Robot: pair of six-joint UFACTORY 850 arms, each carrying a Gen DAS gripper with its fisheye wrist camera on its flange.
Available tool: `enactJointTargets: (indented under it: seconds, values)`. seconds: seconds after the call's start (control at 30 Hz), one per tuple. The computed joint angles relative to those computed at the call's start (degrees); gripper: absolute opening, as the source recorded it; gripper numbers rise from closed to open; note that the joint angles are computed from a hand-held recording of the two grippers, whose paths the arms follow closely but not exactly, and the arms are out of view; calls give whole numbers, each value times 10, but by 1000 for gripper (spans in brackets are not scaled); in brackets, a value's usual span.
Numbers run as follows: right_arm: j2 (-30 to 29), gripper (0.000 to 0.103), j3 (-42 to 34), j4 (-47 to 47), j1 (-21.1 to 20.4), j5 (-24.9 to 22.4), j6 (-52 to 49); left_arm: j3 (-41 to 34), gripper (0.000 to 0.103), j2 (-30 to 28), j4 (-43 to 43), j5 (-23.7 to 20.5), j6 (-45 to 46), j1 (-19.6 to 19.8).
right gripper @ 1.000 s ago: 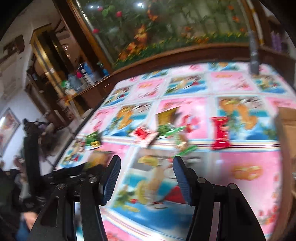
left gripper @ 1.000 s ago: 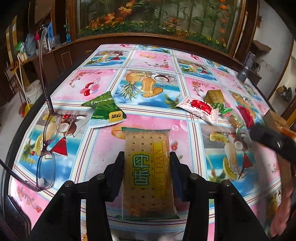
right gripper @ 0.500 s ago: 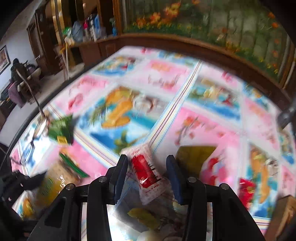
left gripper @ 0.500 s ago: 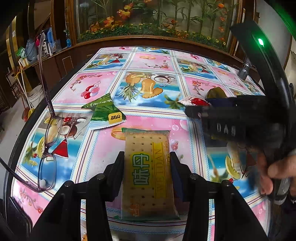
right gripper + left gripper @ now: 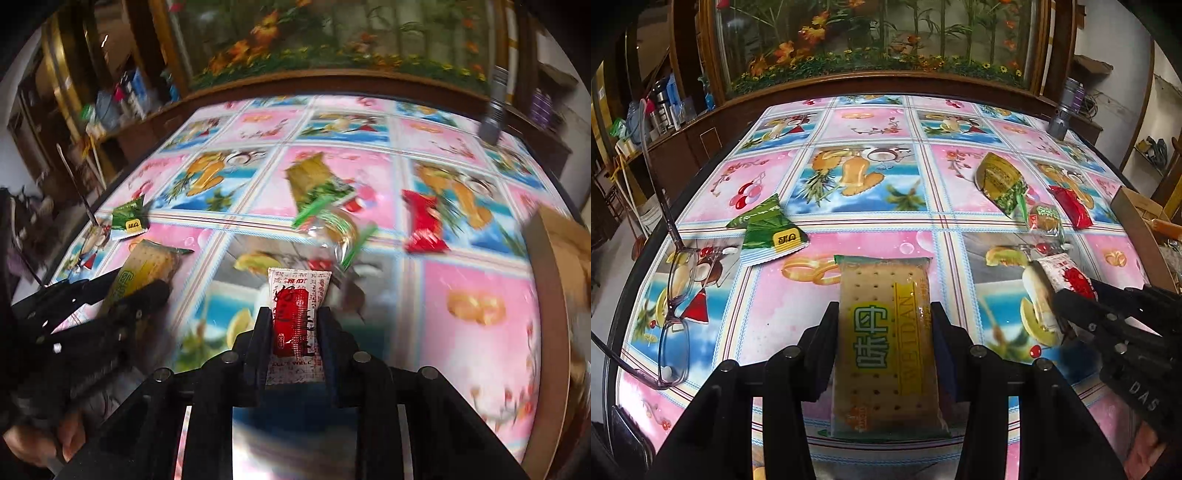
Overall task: Organize snacks
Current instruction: 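Hold the cracker pack in the left gripper while the right grasps the red-white sachet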
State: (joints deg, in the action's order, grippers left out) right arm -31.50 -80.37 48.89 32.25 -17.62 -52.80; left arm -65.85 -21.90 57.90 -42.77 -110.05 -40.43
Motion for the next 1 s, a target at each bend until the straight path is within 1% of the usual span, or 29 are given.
enactJointTargets:
  seconds: [0.07, 0.13, 0.2, 0.23, 0.33, 0.47, 0.53, 0.67, 0.77, 0.8, 0.83, 0.87, 0.9, 1.0]
  values:
    - [-1, 28, -2, -18, 4, 8, 13, 0, 46, 0, 0, 0, 1, -1]
    - [4, 29, 7, -23, 11, 32, -2, -1, 46, -1, -1, -2, 1, 0]
    - [5, 31, 10, -51, 17, 45, 12, -1, 46, -1, -2, -4, 2, -1]
    - [6, 33, 13, -39, 17, 43, -1, -2, 46, -2, -2, -4, 2, -1]
    - [5, 33, 12, 10, 10, 30, -42, -3, 46, -2, -1, -4, 2, -1]
    - [7, 35, 16, -21, 16, 41, -19, -2, 46, -2, -1, -3, 1, -1]
    - [7, 45, 15, 12, 13, 28, -56, -2, 46, -2, -1, -4, 1, -1]
    - [5, 45, 13, 66, 7, 13, -80, -2, 46, -2, -1, -4, -1, -1]
    - [1, 45, 10, 135, -4, -11, -115, -3, 46, -3, -2, -6, -1, -2]
    - [-2, 43, 9, 174, -11, -26, -130, -4, 46, -3, -3, -6, 0, -2]
    - [-5, 37, 6, 189, -15, -36, -135, -3, 46, -3, -2, -6, 0, -2]
    - [-5, 34, 5, 184, -14, -36, -130, -3, 46, -2, -2, -5, -1, -2]
    - [-6, 33, 2, 159, -11, -29, -120, -3, 46, -2, -2, -5, -1, -2]
    - [-2, 33, 3, 95, 2, 1, -80, -3, 46, -3, -3, -7, 1, -2]
